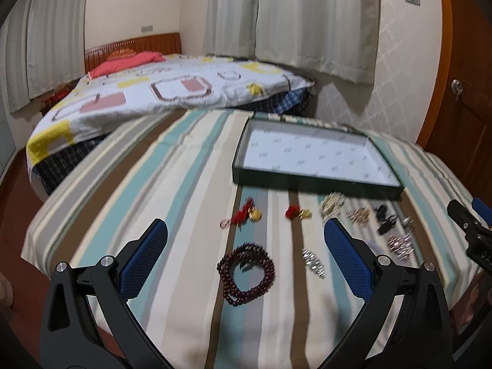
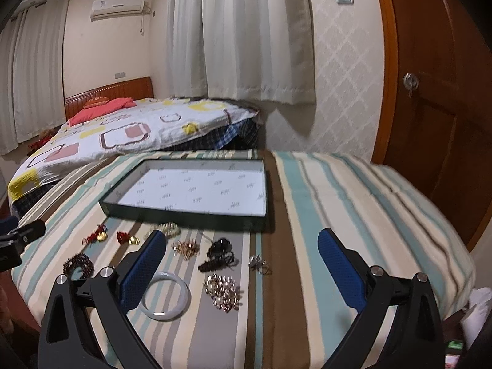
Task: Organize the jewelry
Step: 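Grasp the dark red bead bracelet with the left tool while the right tool grasps the pearl-and-gold brooch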
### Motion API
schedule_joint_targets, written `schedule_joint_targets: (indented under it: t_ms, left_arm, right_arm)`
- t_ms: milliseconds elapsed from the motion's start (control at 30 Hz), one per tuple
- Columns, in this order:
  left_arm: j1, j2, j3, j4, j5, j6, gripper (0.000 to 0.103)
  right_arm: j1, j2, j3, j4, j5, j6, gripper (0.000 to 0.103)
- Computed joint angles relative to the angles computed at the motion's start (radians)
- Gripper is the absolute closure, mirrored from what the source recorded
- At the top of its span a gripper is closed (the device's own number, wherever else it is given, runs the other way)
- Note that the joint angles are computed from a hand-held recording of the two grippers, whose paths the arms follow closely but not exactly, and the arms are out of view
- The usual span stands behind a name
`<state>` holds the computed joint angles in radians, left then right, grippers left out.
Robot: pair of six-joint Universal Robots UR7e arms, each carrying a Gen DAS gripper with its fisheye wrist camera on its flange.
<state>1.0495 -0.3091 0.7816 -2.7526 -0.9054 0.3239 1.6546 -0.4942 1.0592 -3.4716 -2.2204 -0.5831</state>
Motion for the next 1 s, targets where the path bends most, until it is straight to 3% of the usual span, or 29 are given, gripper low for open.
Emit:
schedule_joint_targets:
  t_ms: [400,667,800,867,933,1000]
  left_arm:
    - [0.058,0.131,-0.225,0.269,0.013,-0.095,0.006]
    - [0.068,0.178,-0.312,0.390,0.021,-0.129,0.006]
    - [0.064,0.188,-0.319,0.377,0.036,-0.109,0.006]
    - [0.061,0.194,-0.321,0.369,0.055,-0.093,0.009]
    - [0.060,0.185,-0.298,0.339,0.054,-0.077,0.022]
    - [0.059,0.180,-0.287,0.322,0.052,-0.074,0.029]
  right_arm:
    - [-0.064,-0.007,0.016,0.166,0.071,0.128,0.007]
    - [-0.073,-0.005,0.008,0.221,0.074,0.153,0.007]
    - [-0.076,-0.006,0.009,0.240,0.075,0.159,0.009]
    - [-0.077,-0.008,0.009,0.252,0.076,0.162,0.019]
    - [-0.078,-0.007,0.004,0.268,0.073,0.167,0.033]
    - [-0.080,-0.007,0.003,0.281,0.072,0.172,0.036]
